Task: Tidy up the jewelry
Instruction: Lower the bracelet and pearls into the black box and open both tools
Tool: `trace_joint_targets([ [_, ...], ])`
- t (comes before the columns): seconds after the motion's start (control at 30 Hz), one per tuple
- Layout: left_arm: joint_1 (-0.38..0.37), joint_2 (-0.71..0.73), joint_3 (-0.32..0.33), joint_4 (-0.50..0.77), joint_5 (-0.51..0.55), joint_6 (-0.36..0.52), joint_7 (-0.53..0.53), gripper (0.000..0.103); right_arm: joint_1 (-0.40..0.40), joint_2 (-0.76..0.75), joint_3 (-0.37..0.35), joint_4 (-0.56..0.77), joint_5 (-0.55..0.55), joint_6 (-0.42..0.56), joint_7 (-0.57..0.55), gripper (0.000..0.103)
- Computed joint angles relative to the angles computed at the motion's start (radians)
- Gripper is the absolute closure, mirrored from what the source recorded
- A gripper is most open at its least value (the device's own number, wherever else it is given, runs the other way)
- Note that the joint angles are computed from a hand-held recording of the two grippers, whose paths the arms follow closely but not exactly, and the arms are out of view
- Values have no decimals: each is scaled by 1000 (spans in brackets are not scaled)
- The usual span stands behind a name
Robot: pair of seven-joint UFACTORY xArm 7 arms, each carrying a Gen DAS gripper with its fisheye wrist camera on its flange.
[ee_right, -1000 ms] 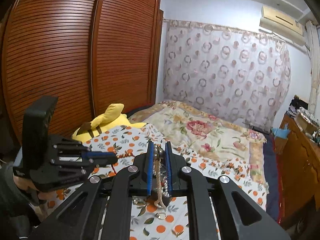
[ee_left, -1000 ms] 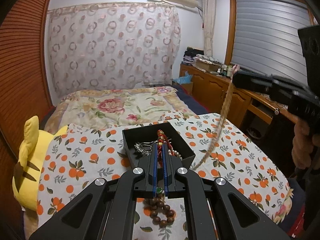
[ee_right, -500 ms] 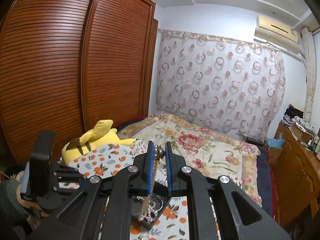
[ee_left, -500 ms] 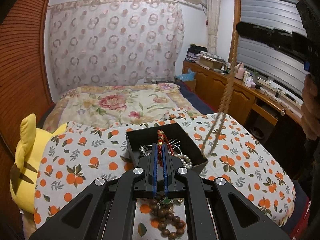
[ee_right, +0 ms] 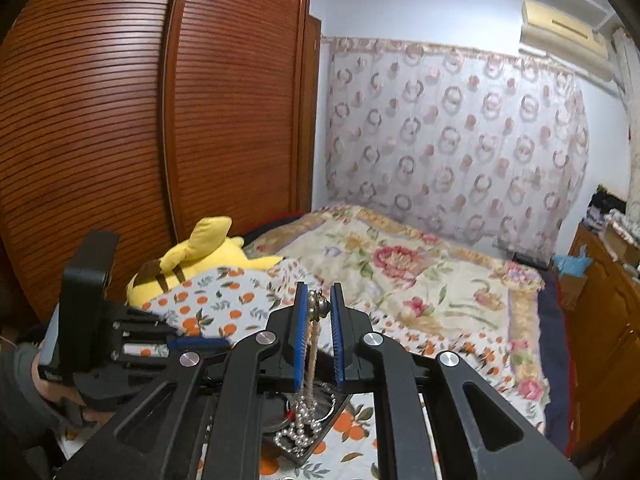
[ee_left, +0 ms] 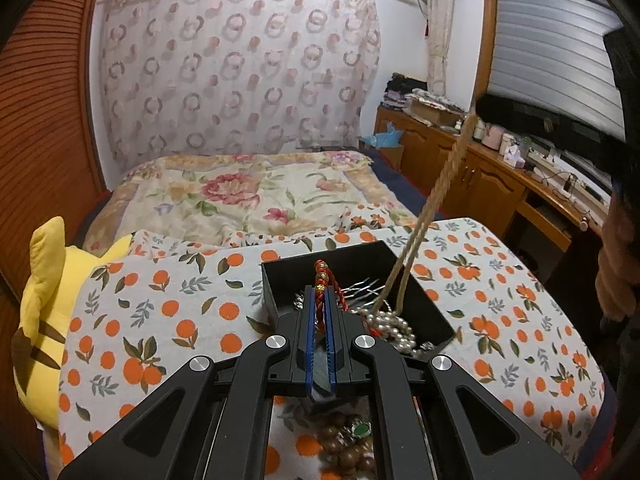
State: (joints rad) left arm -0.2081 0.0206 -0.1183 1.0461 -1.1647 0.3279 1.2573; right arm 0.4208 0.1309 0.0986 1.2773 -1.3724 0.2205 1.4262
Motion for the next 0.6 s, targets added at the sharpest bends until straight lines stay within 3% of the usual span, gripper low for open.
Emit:
trace_joint_targets([
  [0.4, 24, 126, -52, 103, 185, -42, -158, 99, 21, 150, -83, -25, 155, -170, -65, 90],
  [0.6, 41, 151, -77, 122, 264, -54, -224, 99, 110, 190, -211, -30, 125, -277, 22, 88],
])
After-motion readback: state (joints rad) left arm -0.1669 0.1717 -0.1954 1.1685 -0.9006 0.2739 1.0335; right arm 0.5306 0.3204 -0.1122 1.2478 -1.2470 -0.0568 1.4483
